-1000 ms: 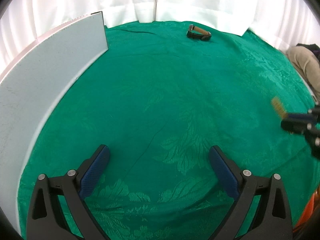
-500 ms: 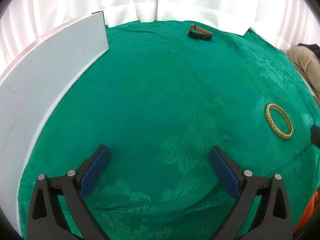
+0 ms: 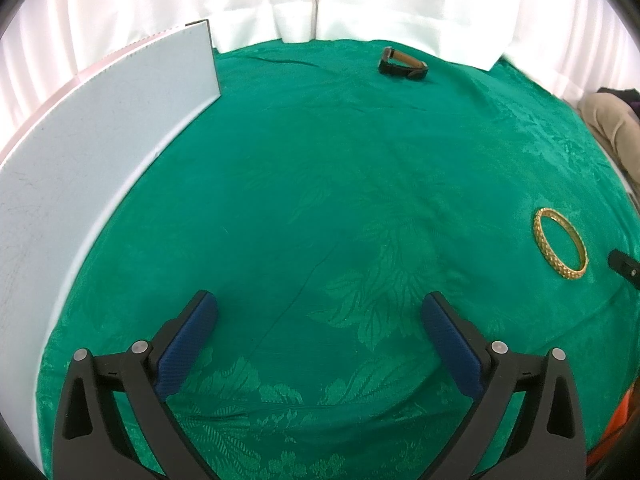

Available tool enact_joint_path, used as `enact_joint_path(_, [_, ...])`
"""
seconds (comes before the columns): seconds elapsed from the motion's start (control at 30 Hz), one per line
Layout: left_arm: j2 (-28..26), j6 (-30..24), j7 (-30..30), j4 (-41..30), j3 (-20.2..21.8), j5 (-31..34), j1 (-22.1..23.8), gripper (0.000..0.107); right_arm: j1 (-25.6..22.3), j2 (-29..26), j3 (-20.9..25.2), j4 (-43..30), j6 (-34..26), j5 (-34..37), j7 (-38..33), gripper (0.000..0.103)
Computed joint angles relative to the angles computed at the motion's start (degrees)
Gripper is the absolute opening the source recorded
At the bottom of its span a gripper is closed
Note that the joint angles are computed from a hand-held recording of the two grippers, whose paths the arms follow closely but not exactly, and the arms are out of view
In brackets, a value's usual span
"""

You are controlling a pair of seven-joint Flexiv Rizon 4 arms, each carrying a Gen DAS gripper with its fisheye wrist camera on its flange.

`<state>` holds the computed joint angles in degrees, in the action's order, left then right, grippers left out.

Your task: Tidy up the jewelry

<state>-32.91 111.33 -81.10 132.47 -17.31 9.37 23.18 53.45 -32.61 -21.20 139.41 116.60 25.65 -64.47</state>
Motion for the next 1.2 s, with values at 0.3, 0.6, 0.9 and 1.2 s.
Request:
enact_joint_path(0.3, [1.6,-9.1,4.0,-0.5,-8.5,0.2,8.3,0.102,12.6,-6.0,-11.3,-0.3,-2.8,1.4,-1.5,0.077])
enact_joint_path(0.6, [4.3,-19.9,10.7,-4.5,-30.6,-10.3,24.0,0.102,14.1,-7.7,-12.7,0.5,-1.2,0.8,0.1,0.078])
enact_joint_path(0.9, [-5.2,-27.8,15.1,-26.4,-14.8,-16.4,1.5,0.102,14.2,-8.3,-12.5,0.5,-0.3,1.3,-0.1,0.078])
enact_joint_path(1.2, [-15.5,-35.8,19.2,-48.6,-1.6,-18.4,-16.4,0.102,13.8,-8.0,-11.8,0.4,-0.1,1.8,-0.7,0.079])
